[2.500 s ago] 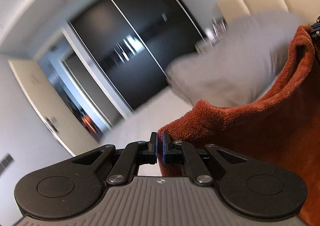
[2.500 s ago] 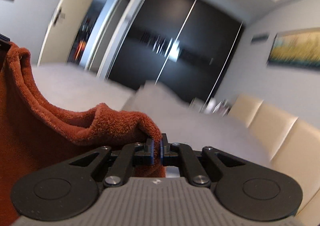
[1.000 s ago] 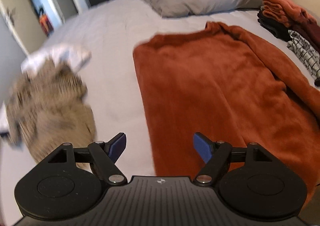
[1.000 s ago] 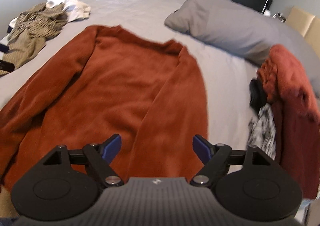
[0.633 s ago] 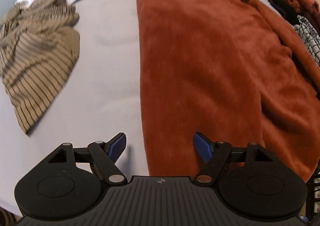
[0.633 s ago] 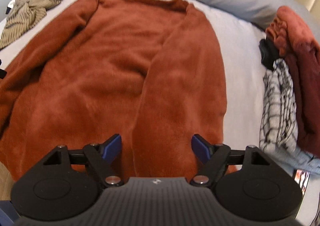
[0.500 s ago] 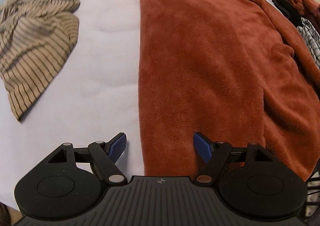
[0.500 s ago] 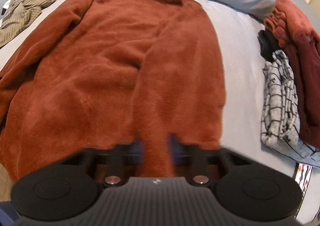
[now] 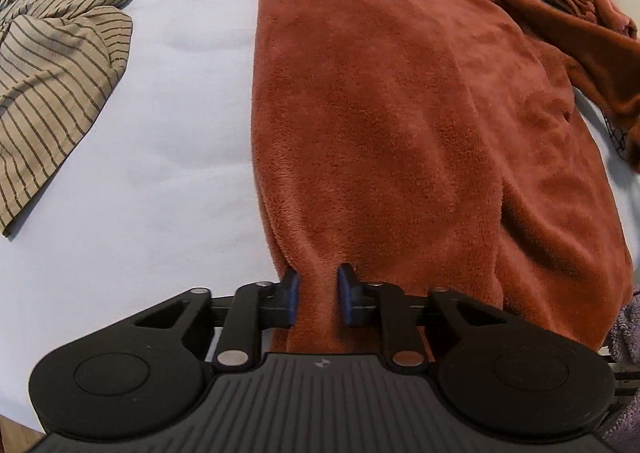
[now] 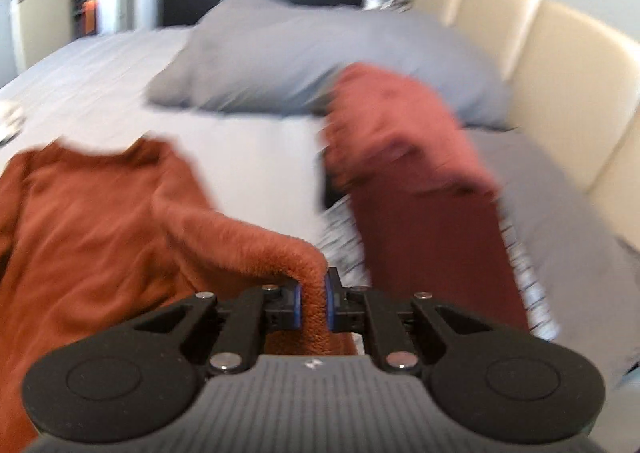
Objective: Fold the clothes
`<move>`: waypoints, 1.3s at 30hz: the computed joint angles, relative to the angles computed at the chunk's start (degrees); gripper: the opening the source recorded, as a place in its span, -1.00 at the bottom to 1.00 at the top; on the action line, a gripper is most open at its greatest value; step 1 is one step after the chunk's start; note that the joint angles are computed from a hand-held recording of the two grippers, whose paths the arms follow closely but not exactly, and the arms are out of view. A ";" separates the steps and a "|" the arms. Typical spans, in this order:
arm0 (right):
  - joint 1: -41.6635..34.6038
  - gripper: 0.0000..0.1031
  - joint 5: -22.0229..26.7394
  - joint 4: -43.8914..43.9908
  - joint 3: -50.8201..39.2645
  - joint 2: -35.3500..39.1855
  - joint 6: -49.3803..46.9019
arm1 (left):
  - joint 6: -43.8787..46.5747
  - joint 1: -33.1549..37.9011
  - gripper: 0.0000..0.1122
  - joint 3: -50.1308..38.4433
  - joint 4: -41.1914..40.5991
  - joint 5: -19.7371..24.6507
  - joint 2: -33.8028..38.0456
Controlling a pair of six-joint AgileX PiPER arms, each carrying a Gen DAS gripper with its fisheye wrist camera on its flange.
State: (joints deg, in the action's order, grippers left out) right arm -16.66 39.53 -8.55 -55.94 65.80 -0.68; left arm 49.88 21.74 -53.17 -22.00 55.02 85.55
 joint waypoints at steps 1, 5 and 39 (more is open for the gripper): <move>-1.09 -0.76 -0.68 -1.39 -1.71 1.59 0.87 | -0.26 0.14 -0.74 -0.25 -0.05 0.34 0.09; -3.74 -0.77 -3.80 -12.92 -6.02 8.27 11.72 | -0.59 0.69 -0.79 -0.84 0.03 1.19 0.09; 5.47 0.49 0.21 3.28 -2.10 8.86 -4.21 | -17.63 10.63 -0.91 -45.97 1.21 7.64 11.57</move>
State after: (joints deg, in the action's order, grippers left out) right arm -11.19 39.74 -5.26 -58.05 74.65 -4.89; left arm 32.24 32.37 -99.14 -20.79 62.66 97.12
